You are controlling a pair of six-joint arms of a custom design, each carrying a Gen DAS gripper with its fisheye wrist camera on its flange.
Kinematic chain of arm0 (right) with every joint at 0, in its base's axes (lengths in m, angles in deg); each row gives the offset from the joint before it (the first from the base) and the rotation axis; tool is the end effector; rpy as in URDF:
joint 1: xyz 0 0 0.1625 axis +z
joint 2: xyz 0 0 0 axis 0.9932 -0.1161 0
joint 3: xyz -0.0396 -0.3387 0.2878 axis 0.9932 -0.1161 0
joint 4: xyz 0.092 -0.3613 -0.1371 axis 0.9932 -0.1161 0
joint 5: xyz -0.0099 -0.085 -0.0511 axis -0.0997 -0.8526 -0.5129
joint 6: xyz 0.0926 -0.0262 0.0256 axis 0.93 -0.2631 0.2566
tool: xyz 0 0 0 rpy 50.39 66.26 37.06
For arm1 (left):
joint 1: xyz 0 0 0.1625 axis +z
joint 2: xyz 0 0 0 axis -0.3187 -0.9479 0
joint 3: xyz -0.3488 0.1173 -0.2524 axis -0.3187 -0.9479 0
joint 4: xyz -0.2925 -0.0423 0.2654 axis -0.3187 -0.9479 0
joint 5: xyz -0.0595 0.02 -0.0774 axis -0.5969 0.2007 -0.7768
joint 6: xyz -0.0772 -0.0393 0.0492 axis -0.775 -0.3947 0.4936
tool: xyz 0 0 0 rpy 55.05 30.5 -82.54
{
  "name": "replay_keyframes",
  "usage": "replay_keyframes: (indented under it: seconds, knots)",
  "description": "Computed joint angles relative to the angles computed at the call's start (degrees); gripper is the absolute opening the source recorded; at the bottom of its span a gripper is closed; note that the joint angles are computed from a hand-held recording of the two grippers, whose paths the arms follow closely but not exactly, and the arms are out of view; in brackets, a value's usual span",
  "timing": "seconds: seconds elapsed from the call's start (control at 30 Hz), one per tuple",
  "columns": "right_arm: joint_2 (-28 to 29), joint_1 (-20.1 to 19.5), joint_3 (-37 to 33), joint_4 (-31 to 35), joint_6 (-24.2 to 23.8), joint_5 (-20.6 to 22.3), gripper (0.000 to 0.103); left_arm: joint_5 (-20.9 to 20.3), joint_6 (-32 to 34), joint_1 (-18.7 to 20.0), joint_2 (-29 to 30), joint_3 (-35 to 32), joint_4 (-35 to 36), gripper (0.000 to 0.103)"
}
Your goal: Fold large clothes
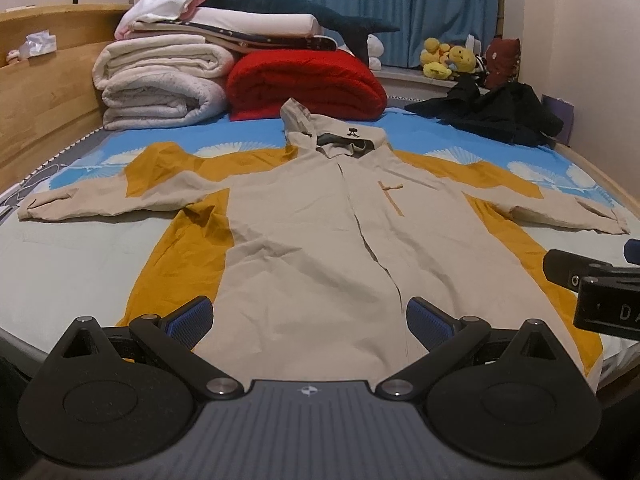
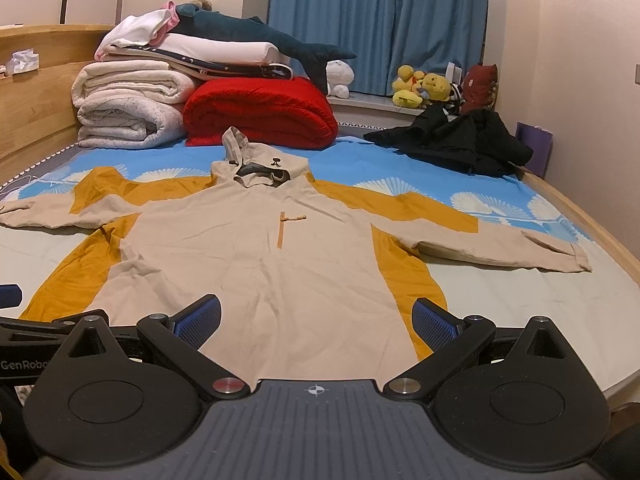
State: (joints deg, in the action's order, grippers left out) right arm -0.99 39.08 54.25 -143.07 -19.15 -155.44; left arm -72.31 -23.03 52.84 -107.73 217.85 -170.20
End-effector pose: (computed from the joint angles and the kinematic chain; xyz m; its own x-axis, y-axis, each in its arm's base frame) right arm 0.3410 -0.4265 0.1462 -0.6157 -0.0824 0.7836 -0.7197 0.4638 -0.5167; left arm -0.1955 -0.4072 0.2320 -0.7051 -0.1175 -0.6993 0.5217 0.5820 -0.6238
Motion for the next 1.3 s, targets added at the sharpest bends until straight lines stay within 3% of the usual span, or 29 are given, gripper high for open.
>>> replay_keyframes:
  seconds: [0.07,0.27,0.37,0.43,0.57,0.73,0.87,0.93,1.1,1.17,1.3]
  knots:
    - [0.05,0.03,-0.04,0.0,0.06,-0.09,0.101,-0.96,-2.46,0.17,-0.92,-0.5,3.9,0.103]
    - [0.34,0.02,-0.27,-0.05,0.34,-0.32,0.101,-0.5,-1.97,-0.07,-0.54,-0.29,3.0,0.103]
    - [0.63,0.04,-0.49,-0.64,0.02,-0.47,0.101,-4.31,-0.33,0.24,-1.2,-0.12,-1.56,0.103]
    - [0.85,0.02,-0.66,-1.22,-0.27,-0.58,0.101,-3.72,1.84,-0.08,-1.04,0.11,-3.93,0.102]
    - [0.75,-0.25,-0.5,-3.26,-0.89,1.19,0.101,-1.94,9.37,-0.82,-0.96,0.56,-9.36,0.1]
    - [0.53,-0.44,-0.89,-4.12,-1.04,2.21,0.101,-2.9,18.52,-1.05,-1.72,-0.55,-14.71,0.099]
    - [0.28,-0.5,-0.85,-5.88,-1.45,2.59,0.101,-3.85,32.65,-0.17,1.47,-3.84,-27.19,0.1]
    - [0.24,-0.65,-0.77,-7.75,-2.81,3.24,0.101,-3.97,43.17,0.78,4.83,-7.15,-36.41,0.1]
    - [0.41,-0.78,-1.4,-13.45,-6.41,4.22,0.101,-7.97,57.84,5.52,9.65,-18.02,-45.47,0.099]
    - [0.54,-0.87,-1.87,-15.85,-8.05,4.45,0.1,-10.54,62.58,7.68,11.52,-22.95,-46.75,0.095]
    - [1.25,-0.84,-3.16,-21.78,-13.49,5.11,0.097,-14.73,64.23,13.32,14.52,-33.52,-40.99,0.073]
